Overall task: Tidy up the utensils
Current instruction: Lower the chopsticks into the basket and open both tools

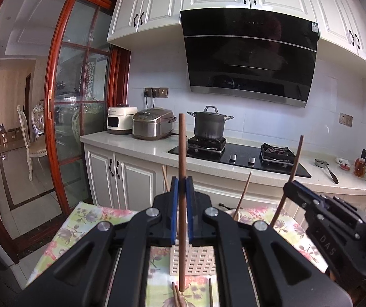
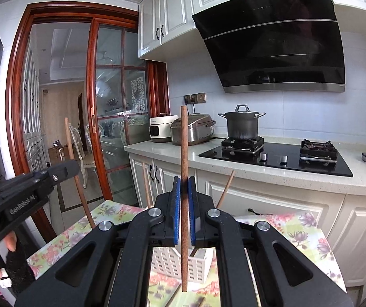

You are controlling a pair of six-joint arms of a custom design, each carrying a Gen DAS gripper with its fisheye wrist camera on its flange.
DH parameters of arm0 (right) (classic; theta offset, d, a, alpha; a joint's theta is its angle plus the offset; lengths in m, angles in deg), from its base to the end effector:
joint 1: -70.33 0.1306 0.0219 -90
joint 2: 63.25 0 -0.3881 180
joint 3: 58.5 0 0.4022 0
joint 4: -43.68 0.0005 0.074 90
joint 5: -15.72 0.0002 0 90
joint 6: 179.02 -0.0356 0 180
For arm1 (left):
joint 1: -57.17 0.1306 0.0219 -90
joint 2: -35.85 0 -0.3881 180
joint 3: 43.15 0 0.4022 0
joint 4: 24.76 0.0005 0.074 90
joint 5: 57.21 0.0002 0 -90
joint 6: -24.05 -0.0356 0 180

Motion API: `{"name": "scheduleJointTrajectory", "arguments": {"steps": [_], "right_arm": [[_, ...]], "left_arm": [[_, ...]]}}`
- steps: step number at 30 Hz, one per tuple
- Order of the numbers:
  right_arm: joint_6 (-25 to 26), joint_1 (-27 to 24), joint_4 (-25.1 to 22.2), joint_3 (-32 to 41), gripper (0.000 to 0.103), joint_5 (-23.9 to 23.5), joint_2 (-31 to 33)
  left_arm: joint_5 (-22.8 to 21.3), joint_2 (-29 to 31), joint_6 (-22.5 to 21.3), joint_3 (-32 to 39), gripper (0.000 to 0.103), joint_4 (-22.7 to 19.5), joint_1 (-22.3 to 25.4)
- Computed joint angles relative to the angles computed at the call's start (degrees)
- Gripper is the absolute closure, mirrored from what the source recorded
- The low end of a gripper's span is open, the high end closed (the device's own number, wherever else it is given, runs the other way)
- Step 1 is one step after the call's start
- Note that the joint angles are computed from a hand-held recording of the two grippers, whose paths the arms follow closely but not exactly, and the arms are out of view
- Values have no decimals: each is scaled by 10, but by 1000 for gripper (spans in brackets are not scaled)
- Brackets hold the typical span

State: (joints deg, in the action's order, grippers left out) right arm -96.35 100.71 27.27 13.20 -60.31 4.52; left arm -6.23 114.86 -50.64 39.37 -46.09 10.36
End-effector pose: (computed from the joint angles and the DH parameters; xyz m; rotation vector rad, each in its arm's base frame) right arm 0.3344 0.1855 0.4938 -0.1841 1.7797 0.2556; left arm 0.3213 -0.3102 0.5049 0.0401 1.8122 -0.1274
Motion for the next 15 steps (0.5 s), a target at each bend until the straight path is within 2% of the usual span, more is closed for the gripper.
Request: {"name": "scheduleJointTrajectory", "arguments": {"steps": [11,15], "right_arm": [[-2,-29,-4,74,97,-26,54],[-8,-37,2,93,97,-33,80]], "left_arm": [[10,43,-36,101,97,-3,28],[22,67,-37,129,97,-2,44]]}}
